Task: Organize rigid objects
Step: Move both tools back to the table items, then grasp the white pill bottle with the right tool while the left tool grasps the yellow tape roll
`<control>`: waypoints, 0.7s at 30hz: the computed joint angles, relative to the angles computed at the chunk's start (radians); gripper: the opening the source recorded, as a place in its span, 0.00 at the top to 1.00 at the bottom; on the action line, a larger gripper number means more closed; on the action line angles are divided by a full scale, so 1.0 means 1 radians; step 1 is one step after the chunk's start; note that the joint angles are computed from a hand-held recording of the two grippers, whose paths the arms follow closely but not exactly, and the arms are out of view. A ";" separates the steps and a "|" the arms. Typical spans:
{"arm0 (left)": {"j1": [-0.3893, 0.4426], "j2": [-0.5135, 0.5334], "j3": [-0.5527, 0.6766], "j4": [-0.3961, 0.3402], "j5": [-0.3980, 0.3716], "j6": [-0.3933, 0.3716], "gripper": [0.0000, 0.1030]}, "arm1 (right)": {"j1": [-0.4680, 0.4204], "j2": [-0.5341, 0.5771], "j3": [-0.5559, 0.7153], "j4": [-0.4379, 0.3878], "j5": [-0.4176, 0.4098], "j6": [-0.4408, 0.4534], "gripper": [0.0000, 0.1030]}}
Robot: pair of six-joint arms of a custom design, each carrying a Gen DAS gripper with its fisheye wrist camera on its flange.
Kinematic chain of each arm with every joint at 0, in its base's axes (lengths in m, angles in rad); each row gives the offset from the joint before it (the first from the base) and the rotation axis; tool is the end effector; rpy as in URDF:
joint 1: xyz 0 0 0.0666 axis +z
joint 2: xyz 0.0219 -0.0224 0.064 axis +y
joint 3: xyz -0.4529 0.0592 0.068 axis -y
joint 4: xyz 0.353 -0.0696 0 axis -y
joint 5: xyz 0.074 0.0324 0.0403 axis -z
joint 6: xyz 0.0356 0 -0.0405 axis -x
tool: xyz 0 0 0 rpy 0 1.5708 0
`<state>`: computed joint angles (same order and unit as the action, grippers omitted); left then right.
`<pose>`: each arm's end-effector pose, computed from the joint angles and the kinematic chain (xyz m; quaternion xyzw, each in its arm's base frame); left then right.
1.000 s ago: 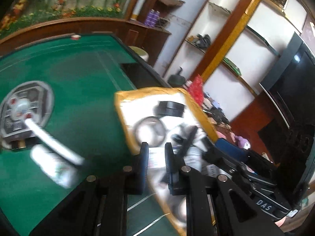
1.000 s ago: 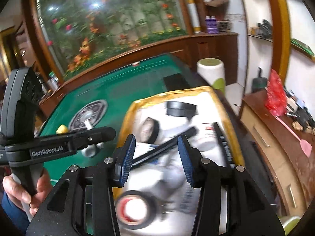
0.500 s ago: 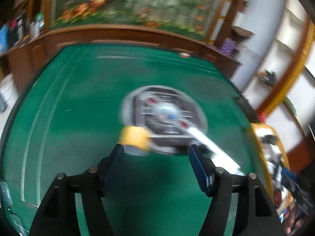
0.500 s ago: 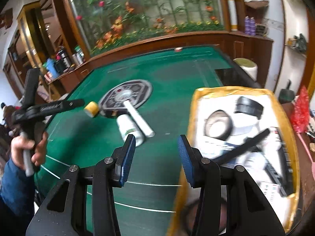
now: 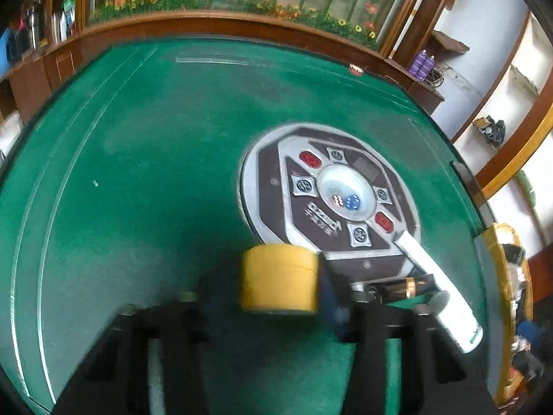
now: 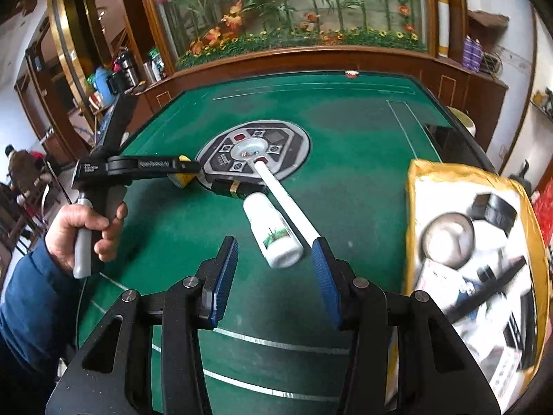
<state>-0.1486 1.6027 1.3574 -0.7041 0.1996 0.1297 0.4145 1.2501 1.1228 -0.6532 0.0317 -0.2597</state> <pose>0.5033 -0.0829 0.4067 0.0394 0.9471 -0.1361 0.2881 0.3407 0.1482 0.4598 -0.0653 0.9205 0.1135 0.3681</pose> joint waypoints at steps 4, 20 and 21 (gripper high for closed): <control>0.020 -0.013 -0.024 0.025 0.030 -0.006 0.61 | 0.016 0.073 0.051 -0.016 0.009 0.047 0.57; 0.030 -0.021 -0.047 0.071 0.051 0.003 0.61 | 0.054 0.246 0.137 -0.086 0.001 0.044 0.67; 0.030 -0.022 -0.049 0.076 0.052 0.006 0.61 | 0.057 0.252 0.142 -0.084 -0.003 0.032 0.67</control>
<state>-0.1183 1.5803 1.3086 -0.6281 0.2512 0.1359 0.4714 1.5023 1.2652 -0.7371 0.0292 -0.2274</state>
